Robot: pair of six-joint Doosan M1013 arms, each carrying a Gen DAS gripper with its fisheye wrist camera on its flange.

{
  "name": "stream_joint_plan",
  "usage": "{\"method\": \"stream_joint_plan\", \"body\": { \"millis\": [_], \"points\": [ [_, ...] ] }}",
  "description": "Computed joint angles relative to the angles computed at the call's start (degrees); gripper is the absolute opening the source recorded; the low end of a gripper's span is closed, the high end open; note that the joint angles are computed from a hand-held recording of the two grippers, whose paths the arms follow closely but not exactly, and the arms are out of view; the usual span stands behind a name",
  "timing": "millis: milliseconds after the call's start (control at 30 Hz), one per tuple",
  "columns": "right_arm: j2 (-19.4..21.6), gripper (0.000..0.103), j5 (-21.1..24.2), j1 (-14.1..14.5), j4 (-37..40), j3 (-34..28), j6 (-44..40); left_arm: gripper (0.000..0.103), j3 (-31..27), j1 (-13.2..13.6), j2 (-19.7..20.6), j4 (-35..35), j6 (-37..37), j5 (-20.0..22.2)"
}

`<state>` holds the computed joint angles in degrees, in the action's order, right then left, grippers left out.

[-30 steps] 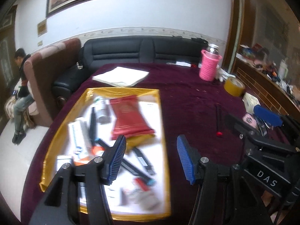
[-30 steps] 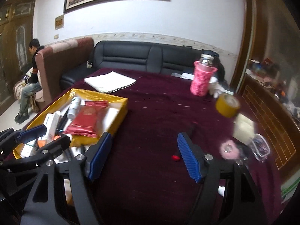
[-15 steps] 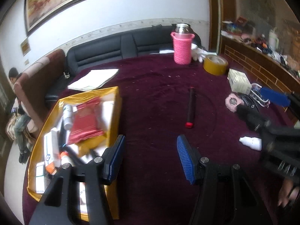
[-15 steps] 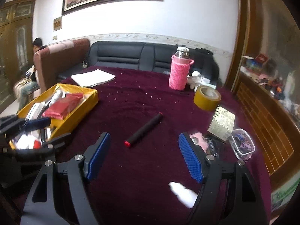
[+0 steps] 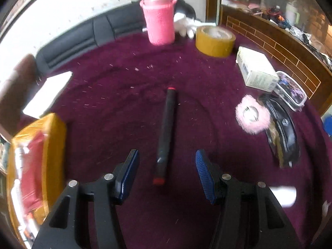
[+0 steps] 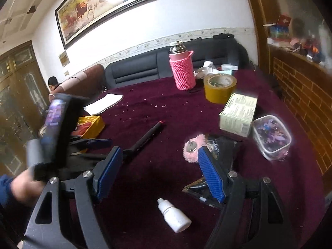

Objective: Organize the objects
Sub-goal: 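Grasp the red-capped black marker with the left tool while the right tool grasps the small white dropper bottle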

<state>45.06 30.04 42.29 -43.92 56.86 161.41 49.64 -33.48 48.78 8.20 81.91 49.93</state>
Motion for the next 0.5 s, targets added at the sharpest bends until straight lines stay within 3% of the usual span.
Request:
{"method": "stream_joint_plan", "body": {
  "millis": [33,67,133,300,400,500],
  "points": [
    [-0.1,0.075,-0.3,-0.1,0.4,0.2,-0.1,0.046,-1.8,0.0,1.2,-0.4,0.0,1.0],
    [-0.3,0.075,-0.7,-0.2,0.6,0.5,-0.1,0.031,-3.1,0.0,2.0,-0.8,0.3,1.8],
    [-0.6,0.075,-1.3,-0.4,1.5,1.1,-0.2,0.012,-6.6,0.1,4.2,-1.5,-0.1,4.7],
    [-0.5,0.074,-1.6,-0.9,4.5,1.1,-1.7,0.012,-5.2,0.4,3.8,-2.2,-2.1,2.8],
    [-0.2,0.074,-1.0,-1.1,6.9,0.9,-3.9,0.011,0.0,0.6,1.0,-2.6,-2.3,0.6],
    [0.5,0.074,0.2,-1.3,12.9,-0.4,-11.5,0.011,7.3,0.6,-3.0,-2.2,-1.7,-2.7]
  ]
}}
